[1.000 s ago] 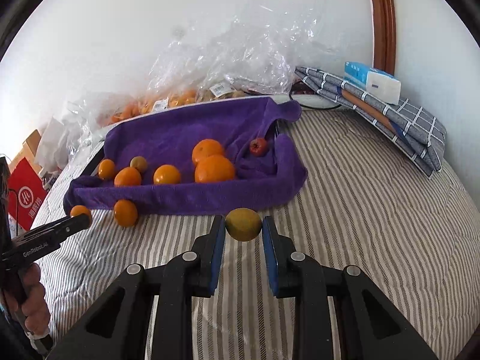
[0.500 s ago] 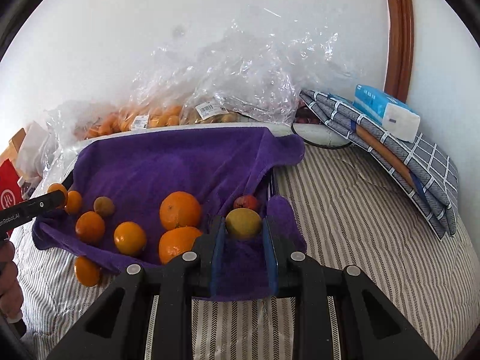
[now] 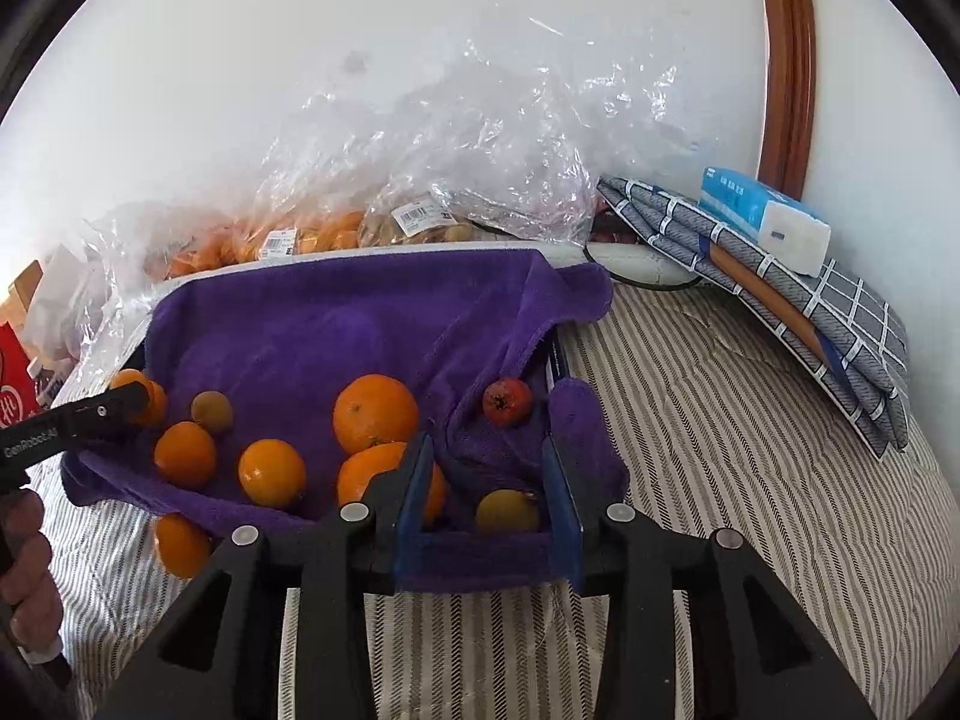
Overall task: Organize fruits
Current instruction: 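Open the right tool over the towel while the left tool carries the oval fruit, then grasp a small orange with the right tool while the left tool holds the oval fruit, then open the left tool over the towel while the right tool releases the small orange there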
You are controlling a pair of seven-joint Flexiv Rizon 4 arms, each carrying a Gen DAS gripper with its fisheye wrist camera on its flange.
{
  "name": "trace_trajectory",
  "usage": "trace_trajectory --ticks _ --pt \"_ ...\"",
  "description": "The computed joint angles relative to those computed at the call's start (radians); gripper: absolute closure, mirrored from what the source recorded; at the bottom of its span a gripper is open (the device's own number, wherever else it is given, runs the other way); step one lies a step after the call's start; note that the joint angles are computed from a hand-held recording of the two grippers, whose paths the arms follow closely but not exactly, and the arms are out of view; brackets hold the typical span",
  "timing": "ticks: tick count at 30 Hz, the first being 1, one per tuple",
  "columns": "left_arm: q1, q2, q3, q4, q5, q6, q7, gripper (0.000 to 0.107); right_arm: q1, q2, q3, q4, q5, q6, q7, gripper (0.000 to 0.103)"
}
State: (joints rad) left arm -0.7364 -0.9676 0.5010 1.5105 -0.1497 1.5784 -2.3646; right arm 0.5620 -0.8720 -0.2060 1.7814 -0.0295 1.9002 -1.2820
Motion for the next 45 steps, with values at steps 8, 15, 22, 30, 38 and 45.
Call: trace_trajectory --ticks 8,15,22,30,38,45 --pt "0.041 0.015 -0.062 0.023 -0.012 0.051 0.041 0.066 -0.043 0.08 0.15 0.108 -0.055 0.053 -0.04 0.06" --pt "0.064 0.03 -0.1 0.061 -0.052 0.094 0.109 0.066 -0.07 0.061 0.245 0.124 -0.153 0.05 -0.092 0.06" --pt "0.085 0.037 -0.147 0.091 -0.123 0.144 0.184 0.066 -0.22 0.0 0.422 0.032 -0.285 -0.101 -0.045 0.061" --pt "0.142 0.047 -0.252 0.113 -0.182 0.196 0.288 0.066 -0.174 0.01 0.36 0.06 -0.257 -0.039 -0.017 0.072" --pt "0.097 0.043 -0.223 0.11 -0.254 0.192 0.358 0.066 -0.165 0.081 0.293 0.16 -0.21 0.07 -0.031 0.072" --pt "0.025 0.023 -0.122 0.074 -0.307 0.096 0.361 0.066 -0.146 0.113 0.213 0.158 -0.141 0.092 -0.059 0.072"
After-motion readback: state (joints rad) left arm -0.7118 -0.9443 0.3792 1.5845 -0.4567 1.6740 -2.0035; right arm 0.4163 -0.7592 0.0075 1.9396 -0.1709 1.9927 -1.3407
